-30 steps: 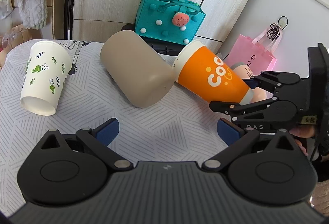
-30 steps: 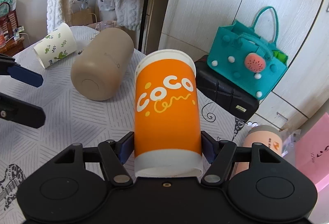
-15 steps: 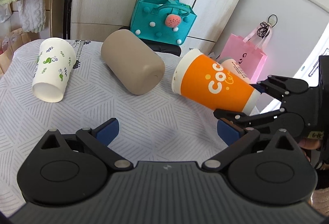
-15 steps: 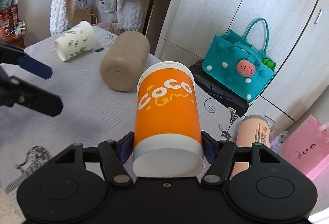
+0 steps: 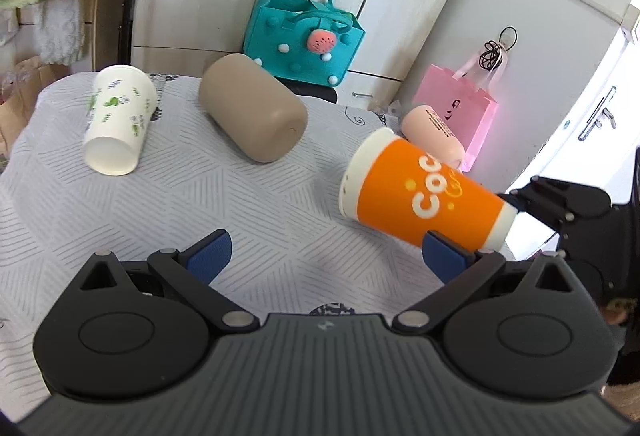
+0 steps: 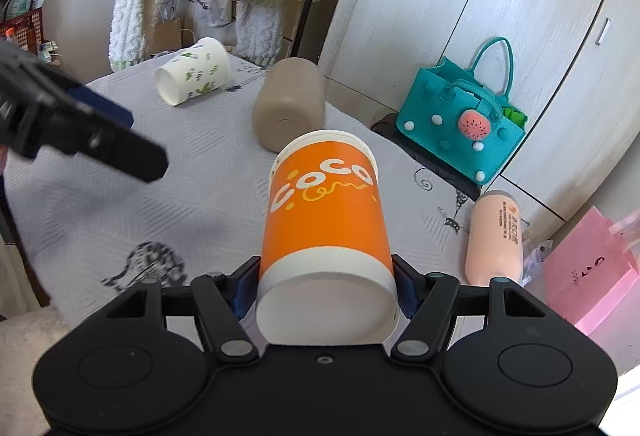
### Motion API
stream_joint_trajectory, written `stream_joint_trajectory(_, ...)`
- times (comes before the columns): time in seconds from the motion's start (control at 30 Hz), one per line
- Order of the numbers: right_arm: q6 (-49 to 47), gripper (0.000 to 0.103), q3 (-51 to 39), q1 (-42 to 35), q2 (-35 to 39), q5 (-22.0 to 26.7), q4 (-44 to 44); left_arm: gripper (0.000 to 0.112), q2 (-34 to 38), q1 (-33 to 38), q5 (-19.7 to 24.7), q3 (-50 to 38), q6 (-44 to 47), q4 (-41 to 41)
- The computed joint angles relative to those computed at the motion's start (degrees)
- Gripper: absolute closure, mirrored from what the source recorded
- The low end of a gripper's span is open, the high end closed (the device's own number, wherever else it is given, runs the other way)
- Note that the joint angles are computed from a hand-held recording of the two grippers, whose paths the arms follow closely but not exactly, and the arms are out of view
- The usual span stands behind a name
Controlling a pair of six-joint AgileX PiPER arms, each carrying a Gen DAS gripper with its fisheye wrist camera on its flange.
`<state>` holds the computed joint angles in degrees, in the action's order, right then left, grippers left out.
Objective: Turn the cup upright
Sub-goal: 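Lift the orange cup with the right gripper and rotate it rim-up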
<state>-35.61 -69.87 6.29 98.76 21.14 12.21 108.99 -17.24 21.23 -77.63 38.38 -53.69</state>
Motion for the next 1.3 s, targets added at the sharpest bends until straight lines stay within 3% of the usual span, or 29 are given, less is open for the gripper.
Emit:
stream_joint_trajectory(0.27, -4.4, 0.032, 6.1, 1.6, -4.4, -3.1, 7.2, 0.009, -4.8, 0.6, 0.2, 5.5, 5.6, -5.9)
stream_joint_trajectory(0.47, -22.7, 0.032, 12.1, 2.7, -5.3, -7.7, 30.3, 0.009, -7.2, 2.4, 1.8, 7.9, 10.4, -10.2)
stream_joint_trajectory(0.57, -26.0, 0.032, 13.1, 4.2, -4.4, -10.4, 35.1, 0.009, -8.3, 3.1, 1.5, 9.5, 11.3, -10.9)
stream_joint_trajectory(0.8, -13.6, 0.032, 9.5, 6.6, -0.3, -10.9, 26.3, 0.009, -6.7, 4.9, 2.7, 11.2, 13.9, -15.0)
stream_joint_trajectory(0.93, -2.0, 0.032, 9.6, 8.1, 0.8, -12.3, 16.2, 0.009, -3.4, 5.6, 5.9, 9.3, 12.4, -15.3)
stream_joint_trajectory(1.03, -6.8, 0.031, 8.4, 7.2, 1.5, -9.8, 21.3, 0.009, -1.9, 5.6, 7.7, 8.1, 12.0, -16.3)
stream_joint_trajectory(1.17, -19.9, 0.018, 6.3, 3.4, 1.8, -1.2, 33.0, 0.009, -0.9, 5.5, 8.7, 7.9, 13.1, -19.6)
stream_joint_trajectory(1.27, -26.5, 0.015, 6.0, 0.9, 0.7, 4.6, 37.7, 0.009, 1.7, 7.8, 14.2, 6.8, 11.5, -24.6)
stream_joint_trajectory(1.3, -27.6, 0.015, 5.7, 0.3, 0.4, 6.3, 38.4, 0.009, 2.2, 7.8, 14.1, 6.7, 10.6, -25.3)
